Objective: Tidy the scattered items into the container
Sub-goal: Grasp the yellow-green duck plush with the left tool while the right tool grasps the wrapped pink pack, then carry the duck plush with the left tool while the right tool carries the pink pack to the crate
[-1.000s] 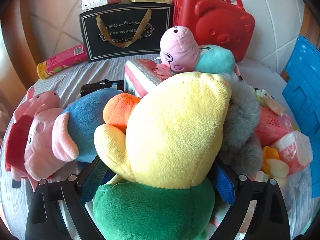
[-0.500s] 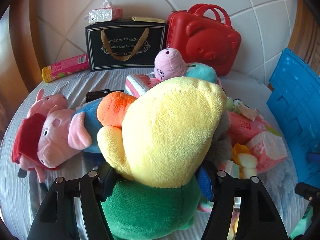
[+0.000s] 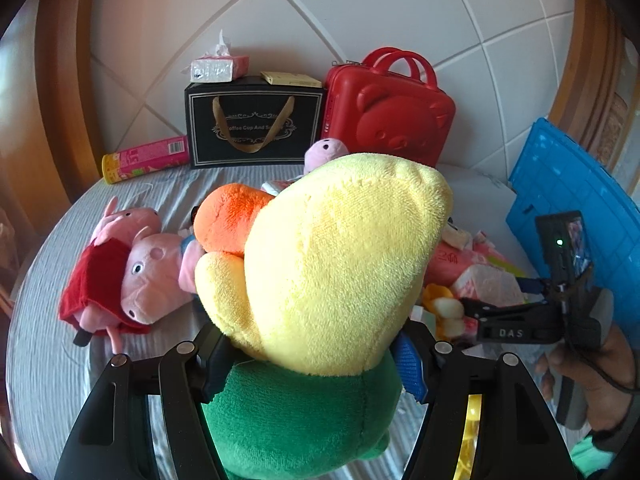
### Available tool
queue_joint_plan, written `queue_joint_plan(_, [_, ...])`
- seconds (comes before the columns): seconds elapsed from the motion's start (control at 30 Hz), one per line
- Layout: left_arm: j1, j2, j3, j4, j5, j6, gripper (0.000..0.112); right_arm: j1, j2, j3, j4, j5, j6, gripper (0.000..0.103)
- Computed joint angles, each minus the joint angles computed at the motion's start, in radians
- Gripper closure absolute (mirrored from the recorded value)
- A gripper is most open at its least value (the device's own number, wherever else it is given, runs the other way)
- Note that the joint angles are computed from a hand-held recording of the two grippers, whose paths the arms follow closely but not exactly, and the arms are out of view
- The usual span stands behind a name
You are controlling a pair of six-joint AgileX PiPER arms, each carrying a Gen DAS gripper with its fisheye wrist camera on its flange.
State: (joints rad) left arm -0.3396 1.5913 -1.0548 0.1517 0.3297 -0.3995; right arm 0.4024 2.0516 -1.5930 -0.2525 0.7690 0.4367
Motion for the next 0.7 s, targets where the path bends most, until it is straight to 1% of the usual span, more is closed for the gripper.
queue_joint_plan(0.07, [0.004, -0.026, 0.017, 0.005, 0.007, -0.004, 0.045, -0.012, 0.009, -0.002, 0.029, -0.008, -0.010, 0.001])
queue_joint_plan(0.1, [0.009, -0.036, 0.024, 0.002, 0.011, -0.003, 0.045, -0.020, 0.009, -0.001, 0.061, -0.012, -0.035, 0.014])
queue_joint_plan(0.13, [0.014, -0.043, 0.028, -0.005, 0.016, 0.001, 0.045, -0.018, 0.004, 0.001, 0.068, -0.013, -0.038, 0.017])
queue_joint_plan(0.2, [0.021, -0.049, 0.032, -0.022, 0.024, 0.016, 0.045, -0.007, -0.006, 0.001, 0.048, -0.002, -0.027, 0.021])
queue_joint_plan(0.3, [0.018, -0.054, 0.024, -0.028, 0.039, 0.022, 0.045, 0.006, -0.039, 0.030, 0.038, -0.009, -0.020, 0.023])
queue_joint_plan(0.43, [-0.002, -0.068, 0.001, -0.003, 0.065, -0.014, 0.045, 0.015, -0.097, 0.076, 0.038, -0.017, -0.024, 0.023])
queue_joint_plan(0.7, [-0.051, -0.120, -0.048, 0.079, 0.132, -0.111, 0.045, 0.007, -0.236, 0.143, 0.061, 0.005, -0.060, 0.023])
